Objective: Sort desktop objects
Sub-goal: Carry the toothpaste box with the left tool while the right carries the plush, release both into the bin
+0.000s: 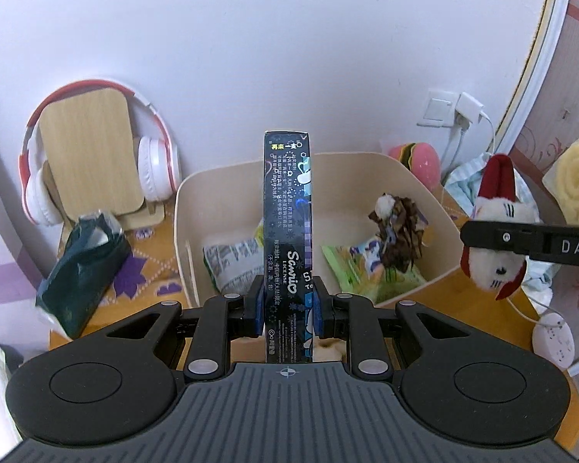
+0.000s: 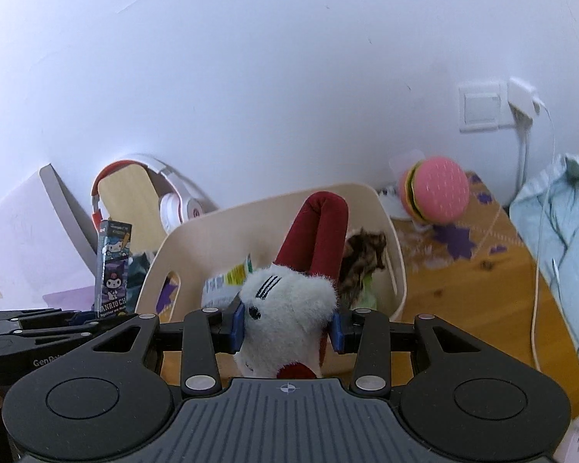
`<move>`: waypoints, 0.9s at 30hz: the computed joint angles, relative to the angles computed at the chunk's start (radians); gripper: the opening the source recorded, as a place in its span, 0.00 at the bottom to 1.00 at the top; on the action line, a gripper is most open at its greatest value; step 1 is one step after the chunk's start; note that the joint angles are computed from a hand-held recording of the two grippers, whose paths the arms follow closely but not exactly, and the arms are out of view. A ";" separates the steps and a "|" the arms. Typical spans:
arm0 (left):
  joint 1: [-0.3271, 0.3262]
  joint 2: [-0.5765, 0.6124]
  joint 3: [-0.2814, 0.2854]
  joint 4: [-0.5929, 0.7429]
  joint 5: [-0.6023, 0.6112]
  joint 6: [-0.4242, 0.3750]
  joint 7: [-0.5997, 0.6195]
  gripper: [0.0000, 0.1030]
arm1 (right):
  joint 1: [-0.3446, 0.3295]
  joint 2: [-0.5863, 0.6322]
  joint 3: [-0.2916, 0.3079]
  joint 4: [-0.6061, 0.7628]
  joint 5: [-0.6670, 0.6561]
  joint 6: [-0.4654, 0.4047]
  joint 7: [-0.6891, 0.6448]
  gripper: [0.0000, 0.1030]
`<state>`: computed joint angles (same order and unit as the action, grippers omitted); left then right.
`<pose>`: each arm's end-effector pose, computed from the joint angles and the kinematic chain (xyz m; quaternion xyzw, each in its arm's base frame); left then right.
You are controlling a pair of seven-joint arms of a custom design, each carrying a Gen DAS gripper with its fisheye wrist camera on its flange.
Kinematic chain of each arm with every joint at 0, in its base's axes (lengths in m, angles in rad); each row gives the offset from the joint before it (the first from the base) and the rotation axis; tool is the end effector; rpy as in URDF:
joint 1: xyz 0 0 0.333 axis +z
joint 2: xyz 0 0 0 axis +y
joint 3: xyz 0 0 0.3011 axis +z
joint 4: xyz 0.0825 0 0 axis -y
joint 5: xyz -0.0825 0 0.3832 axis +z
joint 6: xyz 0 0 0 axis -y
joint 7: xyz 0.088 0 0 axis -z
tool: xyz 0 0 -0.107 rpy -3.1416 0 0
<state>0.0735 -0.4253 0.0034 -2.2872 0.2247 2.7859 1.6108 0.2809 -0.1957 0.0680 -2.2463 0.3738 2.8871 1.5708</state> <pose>0.4791 0.0271 0.6150 -0.5874 0.6724 -0.2338 0.3849 0.5112 0.1654 0.5308 -0.6539 0.6329 -0.1397 0.3904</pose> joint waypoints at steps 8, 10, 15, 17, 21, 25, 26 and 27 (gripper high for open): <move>0.037 0.103 -0.032 0.098 0.045 0.030 -0.048 0.22 | -0.006 0.088 0.002 0.097 -0.038 0.027 -0.028 0.37; 0.067 0.126 -0.057 0.116 0.114 0.043 -0.075 0.22 | -0.008 0.112 0.003 0.120 -0.052 0.029 -0.032 0.37; 0.080 0.184 -0.067 0.165 0.179 0.031 -0.109 0.22 | -0.013 0.169 0.003 0.172 -0.108 0.028 -0.033 0.37; 0.093 0.205 -0.078 0.179 0.233 0.031 -0.135 0.22 | -0.013 0.194 0.002 0.195 -0.133 0.019 -0.028 0.37; 0.090 0.246 -0.077 0.212 0.275 0.011 -0.158 0.22 | -0.009 0.238 -0.002 0.236 -0.161 0.001 -0.028 0.37; 0.084 0.281 -0.073 0.242 0.293 -0.012 -0.193 0.22 | -0.001 0.278 -0.005 0.271 -0.185 -0.019 -0.025 0.37; 0.082 0.285 -0.072 0.247 0.297 -0.018 -0.196 0.22 | 0.001 0.285 -0.006 0.277 -0.192 -0.026 -0.025 0.37; 0.080 0.292 -0.071 0.253 0.299 -0.026 -0.199 0.22 | 0.005 0.294 -0.008 0.283 -0.204 -0.030 -0.018 0.37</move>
<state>0.1533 -0.1332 -0.0672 -2.0341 0.5233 2.7595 1.4120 0.2858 0.0979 0.0599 -1.9634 0.1693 2.8573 1.5525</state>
